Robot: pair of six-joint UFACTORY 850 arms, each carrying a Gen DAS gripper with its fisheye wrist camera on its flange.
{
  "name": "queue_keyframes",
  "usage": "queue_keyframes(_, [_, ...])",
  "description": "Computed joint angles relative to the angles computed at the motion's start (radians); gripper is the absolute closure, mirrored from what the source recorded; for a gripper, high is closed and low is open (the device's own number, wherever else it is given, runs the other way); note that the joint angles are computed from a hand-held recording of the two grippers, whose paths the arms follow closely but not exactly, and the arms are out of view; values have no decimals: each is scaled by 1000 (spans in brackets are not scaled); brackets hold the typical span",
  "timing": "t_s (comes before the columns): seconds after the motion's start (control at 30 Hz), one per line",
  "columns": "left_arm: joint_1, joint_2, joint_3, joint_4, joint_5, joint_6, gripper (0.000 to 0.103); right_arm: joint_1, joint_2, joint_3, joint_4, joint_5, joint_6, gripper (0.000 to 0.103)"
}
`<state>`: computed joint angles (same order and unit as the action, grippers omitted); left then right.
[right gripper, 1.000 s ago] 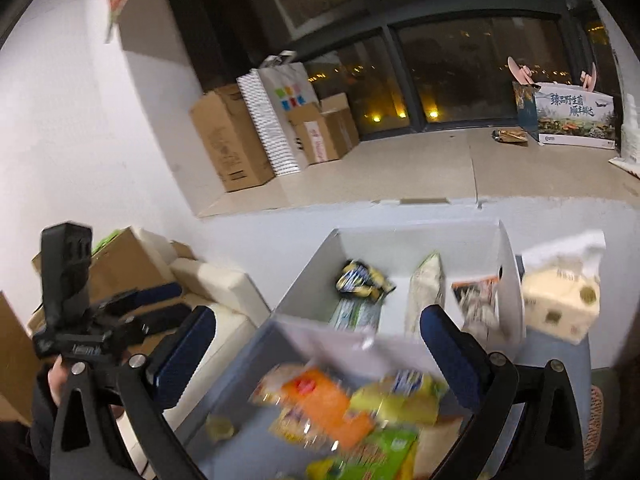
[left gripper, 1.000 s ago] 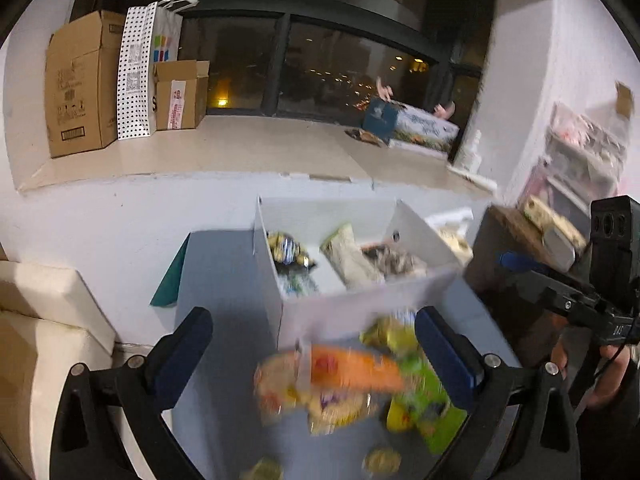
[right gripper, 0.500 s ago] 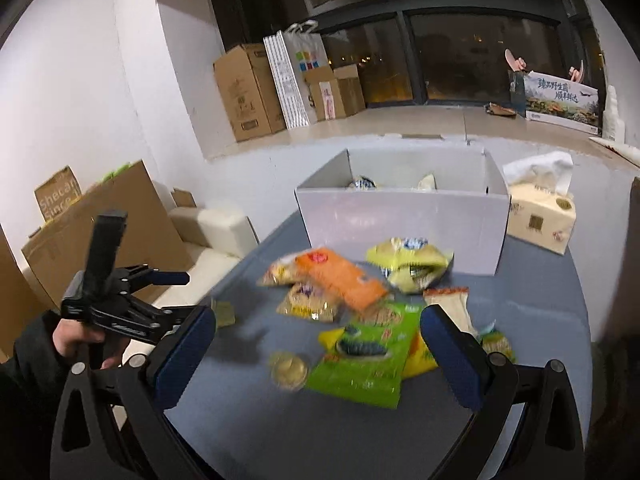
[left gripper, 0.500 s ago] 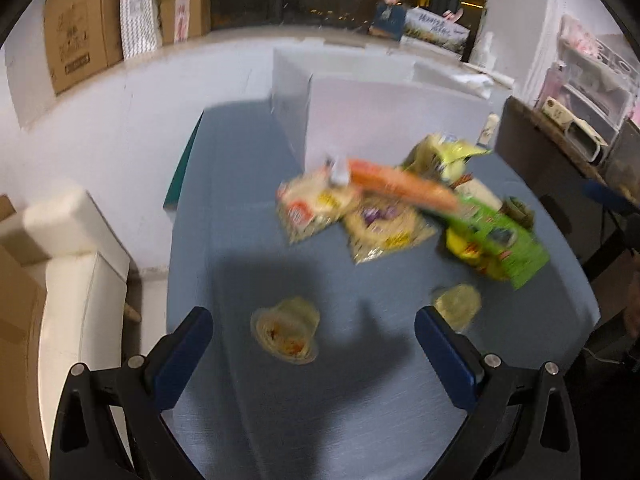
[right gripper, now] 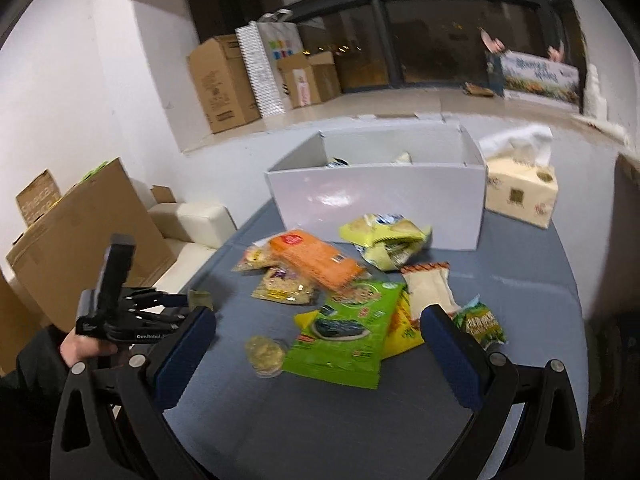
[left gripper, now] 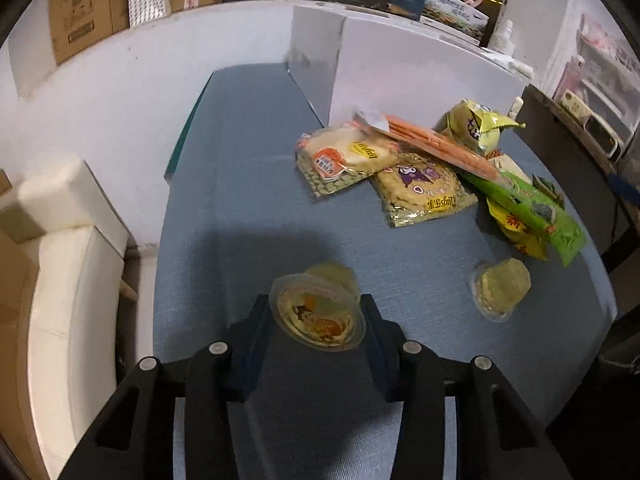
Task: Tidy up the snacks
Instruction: 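Grasp the round jelly cup with the left tool while the right grasps the yellow chip bag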
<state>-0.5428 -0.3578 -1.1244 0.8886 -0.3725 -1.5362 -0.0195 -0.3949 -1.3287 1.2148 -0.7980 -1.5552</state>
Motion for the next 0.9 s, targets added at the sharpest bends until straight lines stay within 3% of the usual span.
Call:
queue_keyframes(0.27, [-20, 61, 27, 150, 6, -141, 55, 56, -127, -164, -114, 76, 195, 0])
queue_keyframes(0.53, [-49, 109, 30, 329, -14, -304, 55, 177, -354, -485, -536, 175, 700, 0])
queue_keyframes(0.73, [-45, 95, 10, 338, 5, -305, 55, 227, -471, -646, -812, 143, 980, 0])
queue_keyframes(0.77, [-45, 93, 8, 343, 6, -309, 55, 223, -486, -668, -798, 116, 978, 12])
queue_keyframes(0.83, [-47, 87, 4, 356, 13, -322, 55, 213, -473, -649, -767, 132, 956, 21])
queue_keyframes(0.87, [-47, 84, 1, 362, 16, -328, 55, 205, -456, -626, -734, 150, 929, 37])
queue_keyframes(0.9, [-45, 80, -3, 367, 24, -334, 55, 197, -439, -601, -703, 165, 900, 44])
